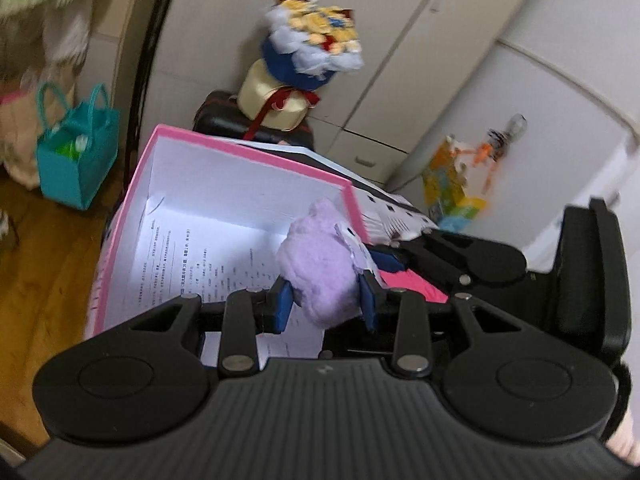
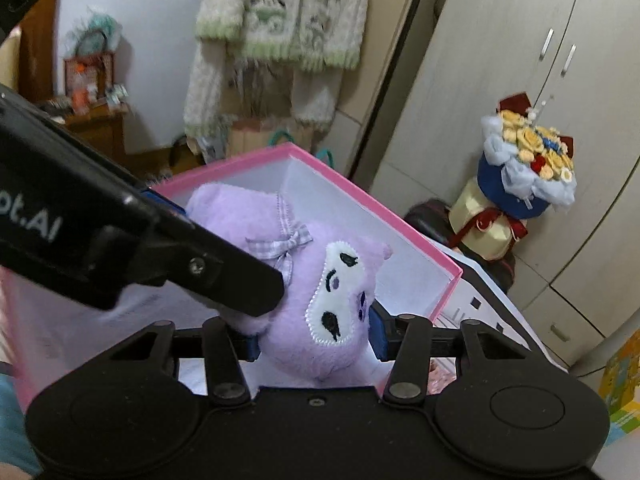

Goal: Organize soft objects
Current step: 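Lift the purple plush with the right tool and drop it into the pink box, then move the right tool to the red envelope and grasp its end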

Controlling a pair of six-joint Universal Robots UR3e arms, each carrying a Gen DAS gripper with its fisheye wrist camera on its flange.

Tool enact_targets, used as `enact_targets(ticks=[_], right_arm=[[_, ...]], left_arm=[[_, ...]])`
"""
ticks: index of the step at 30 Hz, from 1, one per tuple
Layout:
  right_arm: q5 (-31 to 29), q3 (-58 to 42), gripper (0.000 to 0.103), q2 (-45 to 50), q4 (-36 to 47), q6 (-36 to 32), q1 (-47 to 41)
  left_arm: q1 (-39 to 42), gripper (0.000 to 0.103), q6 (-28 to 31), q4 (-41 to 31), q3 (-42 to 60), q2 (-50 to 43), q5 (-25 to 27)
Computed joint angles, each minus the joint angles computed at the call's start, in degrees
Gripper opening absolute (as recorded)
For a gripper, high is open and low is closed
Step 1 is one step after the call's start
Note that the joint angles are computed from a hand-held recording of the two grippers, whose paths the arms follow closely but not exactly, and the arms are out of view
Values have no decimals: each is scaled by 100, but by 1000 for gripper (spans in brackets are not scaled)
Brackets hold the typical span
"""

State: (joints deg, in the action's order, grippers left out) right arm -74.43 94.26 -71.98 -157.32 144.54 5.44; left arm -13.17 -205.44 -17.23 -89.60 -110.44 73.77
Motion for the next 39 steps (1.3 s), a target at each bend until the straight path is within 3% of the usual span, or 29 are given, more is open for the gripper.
enact_targets(ticks=[7, 13, 14, 16, 17, 19, 25, 30, 39], right_arm=[[-692, -1090, 53, 779, 632, -136, 324], [-685, -1201, 53, 941, 678, -349, 350], [-668, -1133, 55, 910, 627, -392, 348], [-686, -973, 71, 834, 478, -433, 353], [-630, -845, 74, 757, 386, -439, 322], [-373, -552, 77, 497, 361, -404, 199], [337, 300, 77, -504, 489, -225, -215], [708, 927, 79, -1437, 757, -267, -537], [1408, 1842, 81, -3332, 2012, -705, -1324]], left_arm=[[109, 34, -563, -168, 674, -748, 23], [15, 34, -884, -353, 1092, -1148, 418], [-5, 34, -917, -362, 1125, -1186, 491], [-85, 35, -951, -512, 1227, -1225, 784], [-125, 46, -946, -624, 1294, -1228, 933], [-247, 56, -831, -864, 1403, -1205, 1280], [-514, 63, -282, -895, 851, -516, 1725], [-745, 67, -55, -918, 330, 210, 1861], [-1469, 70, 195, -995, -95, 1062, 2475]])
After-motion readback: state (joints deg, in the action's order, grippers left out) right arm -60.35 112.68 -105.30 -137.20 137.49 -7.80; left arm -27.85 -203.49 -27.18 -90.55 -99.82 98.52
